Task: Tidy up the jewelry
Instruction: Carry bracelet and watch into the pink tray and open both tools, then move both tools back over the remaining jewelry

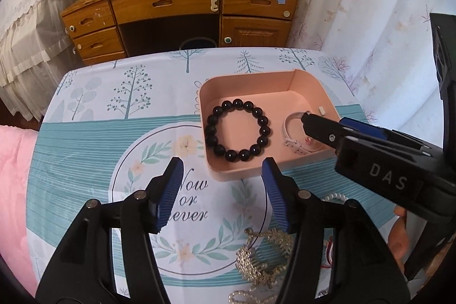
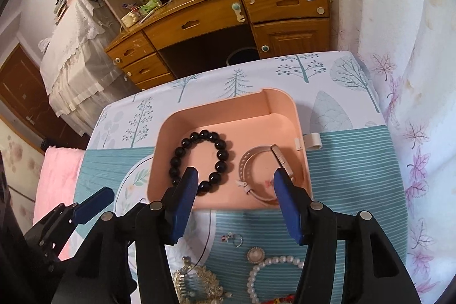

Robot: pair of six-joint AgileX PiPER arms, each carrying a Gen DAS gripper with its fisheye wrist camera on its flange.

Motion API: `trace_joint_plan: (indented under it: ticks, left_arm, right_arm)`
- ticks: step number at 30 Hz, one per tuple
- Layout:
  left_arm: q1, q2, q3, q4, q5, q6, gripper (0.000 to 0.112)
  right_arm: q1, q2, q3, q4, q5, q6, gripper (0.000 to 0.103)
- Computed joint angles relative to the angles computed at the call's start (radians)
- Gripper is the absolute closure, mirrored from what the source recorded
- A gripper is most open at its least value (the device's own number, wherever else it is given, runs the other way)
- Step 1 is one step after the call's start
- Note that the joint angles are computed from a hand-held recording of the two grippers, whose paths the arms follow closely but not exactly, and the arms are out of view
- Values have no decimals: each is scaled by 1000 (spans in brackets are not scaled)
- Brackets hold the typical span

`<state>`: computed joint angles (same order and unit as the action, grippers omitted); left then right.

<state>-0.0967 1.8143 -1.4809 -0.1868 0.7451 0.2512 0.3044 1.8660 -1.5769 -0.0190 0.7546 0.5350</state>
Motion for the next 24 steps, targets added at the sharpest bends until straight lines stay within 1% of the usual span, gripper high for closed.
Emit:
trace_joint_plan:
  ticks: [8,13,24]
  left_arm:
    - [9,-65,55,-5,-4,12,57]
    - [3,-110,98,13,-13,11,57]
    - [23,-211,191,8,-7,27,57]
  right_arm:
    - [41,-82,72,-25,6,2,47]
    - [87,-141,118,-107,21,64,47]
    - [139,-260,215,-157,31,117,47]
